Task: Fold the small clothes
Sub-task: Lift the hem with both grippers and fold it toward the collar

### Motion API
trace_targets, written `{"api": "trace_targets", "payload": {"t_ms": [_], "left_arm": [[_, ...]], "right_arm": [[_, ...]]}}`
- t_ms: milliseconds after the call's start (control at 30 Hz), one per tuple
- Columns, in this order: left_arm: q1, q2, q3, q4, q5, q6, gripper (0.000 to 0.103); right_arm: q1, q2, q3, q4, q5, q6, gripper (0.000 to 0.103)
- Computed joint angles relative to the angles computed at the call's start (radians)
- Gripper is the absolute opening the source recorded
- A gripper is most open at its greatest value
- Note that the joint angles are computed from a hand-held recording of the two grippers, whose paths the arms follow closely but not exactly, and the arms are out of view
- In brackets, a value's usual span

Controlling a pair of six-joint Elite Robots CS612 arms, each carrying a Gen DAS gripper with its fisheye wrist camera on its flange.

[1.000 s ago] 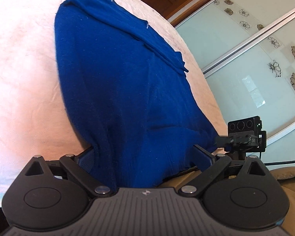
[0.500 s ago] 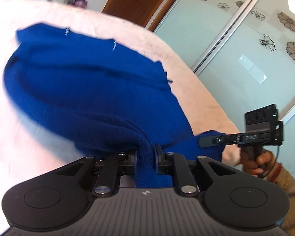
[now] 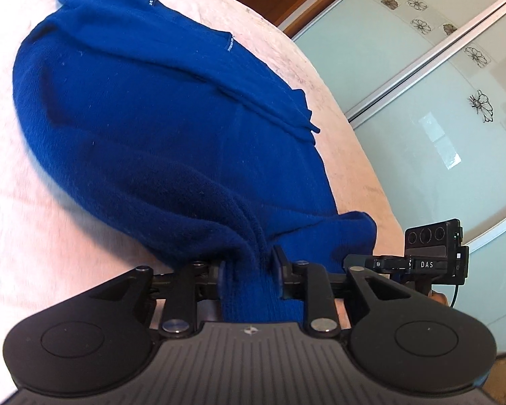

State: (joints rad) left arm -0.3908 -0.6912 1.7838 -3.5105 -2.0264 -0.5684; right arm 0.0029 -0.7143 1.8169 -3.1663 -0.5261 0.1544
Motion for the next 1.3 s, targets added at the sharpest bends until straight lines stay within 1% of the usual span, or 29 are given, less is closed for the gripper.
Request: {"api": "trace_targets", "payload": {"t_ms": [33,67,100,133,167,267,333,367,433,467,500,533,567,600,667,700,733,767,867,933,1000,1133,1200,1300], "left_arm": [[0.0,0.001,0.005,-0.014,-0.003,-0.002,0.035],[0.0,0.005,0.009,-0.033,-0.009,-0.009,0.046],[-0.001,0.012,0.01,-0.06,-0.014,-0.025,0.061],[-0.001,0.017,0.015,-0.088,-0.019,-0.041,0.067],[-0.001,0.018,0.02,-0.102,-0.018,-0.049,0.07],[-0.006,0.011,0.034,-0.077,-0.009,-0.011,0.07],[-0.005,0.007,0.042,-0.063,-0.021,-0.001,0.07],[-0.004,0.006,0.051,-0.072,-0.027,0.0,0.07],[-0.006,0.006,0.061,-0.094,-0.017,-0.002,0.069],[-0.006,0.006,0.064,-0.1,-0.015,-0.008,0.066],[-0.008,0.01,0.06,-0.1,-0.008,-0.02,0.056],[-0.007,0.01,0.058,-0.095,-0.01,-0.026,0.048],[-0.004,0.011,0.056,-0.084,-0.023,-0.028,0.035],[-0.002,0.01,0.055,-0.073,-0.032,-0.025,0.025],[-0.008,0.003,0.063,-0.066,-0.01,-0.005,0.016],[-0.015,-0.004,0.07,-0.066,0.017,0.013,0.014],[-0.022,-0.011,0.076,-0.068,0.04,0.028,0.014],[-0.029,-0.017,0.082,-0.076,0.063,0.042,0.013],[-0.044,-0.036,0.099,-0.103,0.123,0.083,0.013],[-0.048,-0.047,0.108,-0.128,0.148,0.101,0.013],[-0.049,-0.058,0.115,-0.158,0.173,0.114,0.013],[-0.047,-0.08,0.133,-0.224,0.221,0.115,0.013],[-0.044,-0.091,0.145,-0.259,0.248,0.106,0.013],[-0.042,-0.105,0.16,-0.312,0.28,0.081,0.013]], "right_arm": [[-0.001,0.001,0.004,-0.013,0.005,0.013,0.045],[-0.002,0.002,0.009,-0.023,0.005,0.019,0.045],[-0.001,0.001,0.014,-0.034,0.003,0.025,0.045],[0.0,-0.001,0.02,-0.037,0.003,0.021,0.045],[0.0,-0.006,0.026,-0.036,-0.002,0.008,0.045],[0.007,-0.011,0.033,-0.052,-0.025,-0.007,0.045],[0.008,-0.011,0.034,-0.059,-0.033,-0.001,0.044],[0.009,-0.011,0.032,-0.062,-0.034,0.005,0.044],[0.011,-0.014,0.034,-0.053,-0.039,-0.015,0.044],[0.014,-0.018,0.036,-0.047,-0.049,-0.033,0.044],[0.018,-0.023,0.039,-0.041,-0.061,-0.048,0.044],[0.02,-0.026,0.04,-0.037,-0.071,-0.054,0.044],[0.021,-0.026,0.039,-0.036,-0.074,-0.04,0.044],[0.021,-0.025,0.037,-0.04,-0.074,-0.012,0.044],[0.023,-0.024,0.036,-0.047,-0.083,0.003,0.041],[0.025,-0.025,0.038,-0.049,-0.092,-0.002,0.033],[0.028,-0.028,0.042,-0.054,-0.109,0.002,0.013],[0.029,-0.028,0.045,-0.062,-0.119,0.023,0.01],[0.03,-0.024,0.05,-0.098,-0.125,0.061,0.01],[0.031,-0.028,0.053,-0.11,-0.122,0.054,0.01],[0.031,-0.032,0.05,-0.116,-0.096,0.042,0.01],[0.025,-0.032,0.036,-0.166,-0.032,0.053,0.01],[0.024,-0.033,0.029,-0.201,-0.013,0.07,0.01],[0.023,-0.042,0.024,-0.24,0.002,0.068,0.01]]}}
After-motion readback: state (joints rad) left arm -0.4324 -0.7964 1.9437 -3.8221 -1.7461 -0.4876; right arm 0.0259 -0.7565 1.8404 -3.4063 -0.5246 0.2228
